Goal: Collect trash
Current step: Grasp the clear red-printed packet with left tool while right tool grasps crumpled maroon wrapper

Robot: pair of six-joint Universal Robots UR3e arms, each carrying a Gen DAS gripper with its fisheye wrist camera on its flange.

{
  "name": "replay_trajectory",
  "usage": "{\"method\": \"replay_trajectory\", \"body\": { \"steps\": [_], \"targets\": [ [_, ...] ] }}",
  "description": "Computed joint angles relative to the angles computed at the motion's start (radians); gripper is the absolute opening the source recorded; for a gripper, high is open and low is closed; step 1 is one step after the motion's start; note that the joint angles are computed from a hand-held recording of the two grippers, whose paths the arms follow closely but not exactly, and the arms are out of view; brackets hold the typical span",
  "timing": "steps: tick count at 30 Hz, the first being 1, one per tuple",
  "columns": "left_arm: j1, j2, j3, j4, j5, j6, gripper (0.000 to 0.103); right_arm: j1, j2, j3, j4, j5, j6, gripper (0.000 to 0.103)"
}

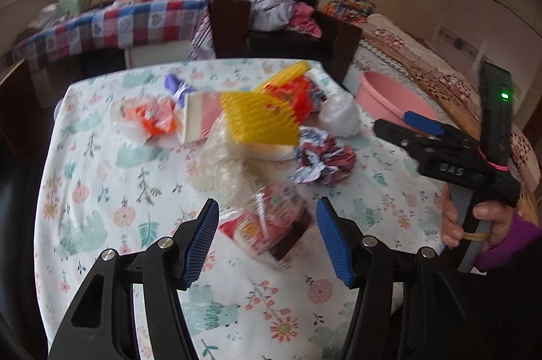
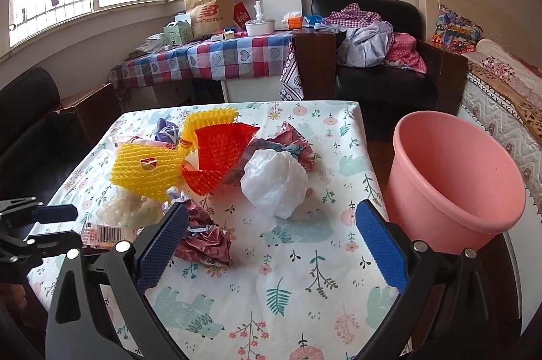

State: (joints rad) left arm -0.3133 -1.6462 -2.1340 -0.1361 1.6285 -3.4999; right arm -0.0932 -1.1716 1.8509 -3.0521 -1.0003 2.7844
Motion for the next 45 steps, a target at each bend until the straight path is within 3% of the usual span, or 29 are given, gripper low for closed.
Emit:
{"method": "replay_trajectory", "body": {
  "steps": [4, 7, 13, 16, 17, 19, 24, 29, 32, 34, 37, 39, 42, 45],
  "targets": [
    [-0.029, -0.039, 0.061, -0.076, 0.026, 0.017, 0.056, -0.005, 0.003, -0.007, 0.024, 0.011, -0.006, 0.100],
    [-0.021, -0.046, 0.060, -0.092, 0.013, 0.012, 0.037, -0.005, -0.002, -0.001, 0.022, 0.017, -0.018, 0.100],
    [-0.009, -0.011, 0.019, -0.060, 0.001, 0.020, 0.013, -0.018, -0.019, 0.013, 0.032, 0.036, -0.019, 0.100],
    [-0.021, 0.011, 0.003, -0.046, 0.018, 0.023, 0.008, -0.032, -0.043, 0.029, 0.055, 0.063, -0.041, 0.100],
    [-0.027, 0.016, 0.001, -0.042, 0.026, 0.022, 0.001, -0.033, -0.051, 0.034, 0.064, 0.070, -0.050, 0.100],
    [-0.031, 0.037, -0.010, -0.034, 0.035, 0.015, 0.001, -0.042, -0.070, 0.043, 0.105, 0.100, -0.085, 0.097],
    [-0.048, 0.102, -0.055, 0.001, 0.065, -0.004, 0.001, -0.038, -0.089, 0.013, 0.304, 0.154, -0.204, 0.075],
    [-0.060, 0.151, -0.086, 0.023, 0.088, -0.015, 0.001, 0.002, -0.082, -0.041, 0.445, 0.145, -0.288, 0.066],
    [-0.055, 0.170, -0.102, 0.038, 0.087, -0.025, 0.001, 0.000, -0.047, -0.115, 0.543, 0.169, -0.300, 0.063],
    [-0.054, 0.180, -0.111, 0.051, 0.089, -0.030, 0.001, 0.000, 0.004, -0.208, 0.649, 0.188, -0.296, 0.056],
    [-0.049, 0.192, -0.119, 0.061, 0.086, -0.033, 0.001, 0.014, 0.072, -0.295, 0.696, 0.168, -0.266, 0.049],
    [-0.043, 0.198, -0.122, 0.064, 0.081, -0.036, 0.001, 0.019, 0.107, -0.340, 0.729, 0.152, -0.255, 0.038],
    [-0.029, 0.203, -0.125, 0.062, 0.069, -0.035, 0.001, 0.014, 0.128, -0.370, 0.806, 0.155, -0.264, 0.024],
    [-0.014, 0.206, -0.124, 0.061, 0.055, -0.031, 0.001, 0.001, 0.111, -0.338, 0.814, 0.180, -0.276, 0.020]
  ]
}}
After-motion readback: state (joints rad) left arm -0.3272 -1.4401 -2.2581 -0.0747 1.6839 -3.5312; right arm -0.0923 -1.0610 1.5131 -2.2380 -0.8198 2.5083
